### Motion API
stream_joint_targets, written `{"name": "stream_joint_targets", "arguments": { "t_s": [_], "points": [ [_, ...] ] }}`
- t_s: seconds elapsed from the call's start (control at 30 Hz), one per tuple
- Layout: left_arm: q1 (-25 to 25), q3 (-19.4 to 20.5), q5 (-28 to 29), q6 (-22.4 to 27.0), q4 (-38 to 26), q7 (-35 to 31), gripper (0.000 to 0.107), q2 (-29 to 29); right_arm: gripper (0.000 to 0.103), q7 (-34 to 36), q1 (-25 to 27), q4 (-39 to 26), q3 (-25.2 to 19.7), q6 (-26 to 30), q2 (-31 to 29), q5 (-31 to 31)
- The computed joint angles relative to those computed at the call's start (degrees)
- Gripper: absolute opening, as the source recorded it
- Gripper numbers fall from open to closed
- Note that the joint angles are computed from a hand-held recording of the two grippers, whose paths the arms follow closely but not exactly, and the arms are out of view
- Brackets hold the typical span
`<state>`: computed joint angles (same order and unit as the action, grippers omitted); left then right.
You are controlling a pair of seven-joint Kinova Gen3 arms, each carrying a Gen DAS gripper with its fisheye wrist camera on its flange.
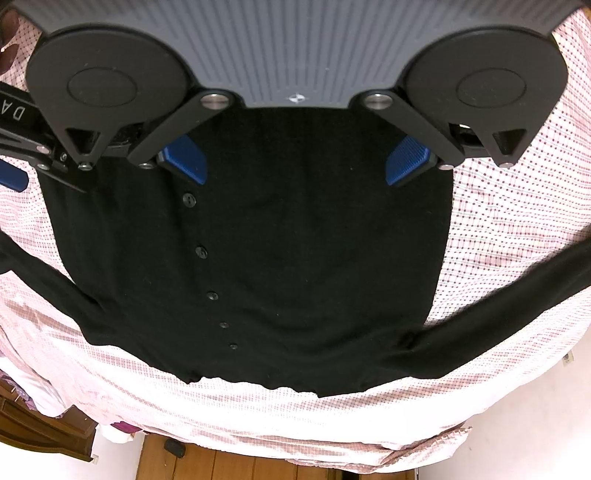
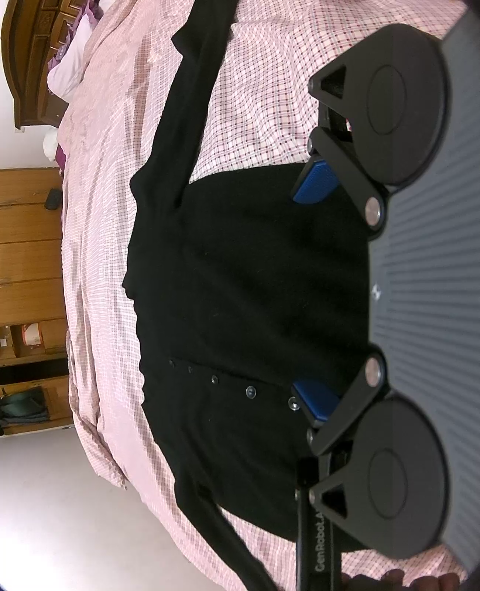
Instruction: Fold small clothes
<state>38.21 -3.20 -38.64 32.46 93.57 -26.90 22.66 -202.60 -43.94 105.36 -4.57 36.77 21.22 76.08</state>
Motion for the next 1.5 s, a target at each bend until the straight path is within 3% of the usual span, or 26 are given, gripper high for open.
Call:
{"name": "stream_joint_targets", "arguments": {
  "t_s": [1.5],
  "points": [
    [-0.8,0.1,1.2,-0.4,0.6,-1.1,0.103,-0.1,0.103,1.6,-0.7,-0.7,0.5,0.0,0.6,-1.7]
  ]
}}
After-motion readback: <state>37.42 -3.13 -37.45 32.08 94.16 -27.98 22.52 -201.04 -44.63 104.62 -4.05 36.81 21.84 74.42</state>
